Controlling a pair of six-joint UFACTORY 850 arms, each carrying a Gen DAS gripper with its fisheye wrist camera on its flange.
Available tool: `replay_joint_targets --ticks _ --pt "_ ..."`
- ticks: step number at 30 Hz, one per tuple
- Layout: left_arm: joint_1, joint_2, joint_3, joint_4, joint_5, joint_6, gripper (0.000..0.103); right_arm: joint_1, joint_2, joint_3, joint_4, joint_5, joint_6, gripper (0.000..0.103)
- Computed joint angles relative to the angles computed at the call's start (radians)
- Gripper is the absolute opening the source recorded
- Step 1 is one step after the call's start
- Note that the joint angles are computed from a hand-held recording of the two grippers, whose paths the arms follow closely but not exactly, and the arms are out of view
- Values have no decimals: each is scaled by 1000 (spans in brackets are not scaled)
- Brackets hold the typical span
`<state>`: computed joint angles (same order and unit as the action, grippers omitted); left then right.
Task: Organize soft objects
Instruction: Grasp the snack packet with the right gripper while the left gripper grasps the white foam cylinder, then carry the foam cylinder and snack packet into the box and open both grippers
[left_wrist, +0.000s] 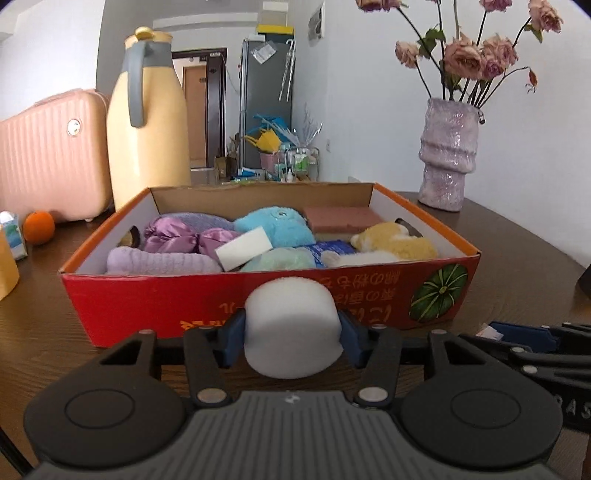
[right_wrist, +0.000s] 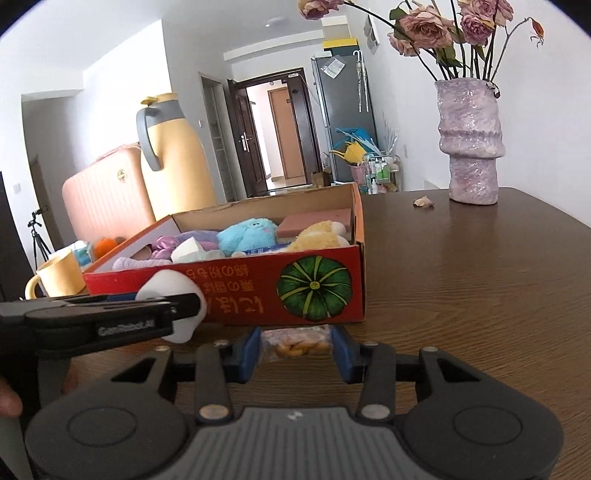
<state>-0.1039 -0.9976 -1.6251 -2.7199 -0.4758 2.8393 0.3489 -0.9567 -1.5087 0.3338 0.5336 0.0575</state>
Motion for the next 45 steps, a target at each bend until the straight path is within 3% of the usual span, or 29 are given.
replay_joint_targets --ticks 5,10,16,21,30,35,38,41,45 --pt "21 80 129 -34 -95 21 53 -5 -5 -11 -30 -6 47 41" --pt "83 221 342 56 -182 70 54 -8 5 6 -146 -27 179 41" --pt "208 390 607 148 -304 15 54 97 155 258 -89 88 135 41" --pt "255 462 711 139 -355 33 54 163 279 456 -125 148 248 41" --pt "271 494 758 235 -449 -25 54 236 384 566 92 211 68 41" --pt "255 460 687 257 -412 -77 54 215 370 530 101 190 41 41" --pt "238 411 573 332 -405 -185 55 183 347 464 104 164 -19 41" --pt "219 306 350 522 -359 -442 55 121 306 355 17 121 -14 41" --pt "161 121 -3 662 -206 -723 55 44 196 117 -101 -7 18 41"
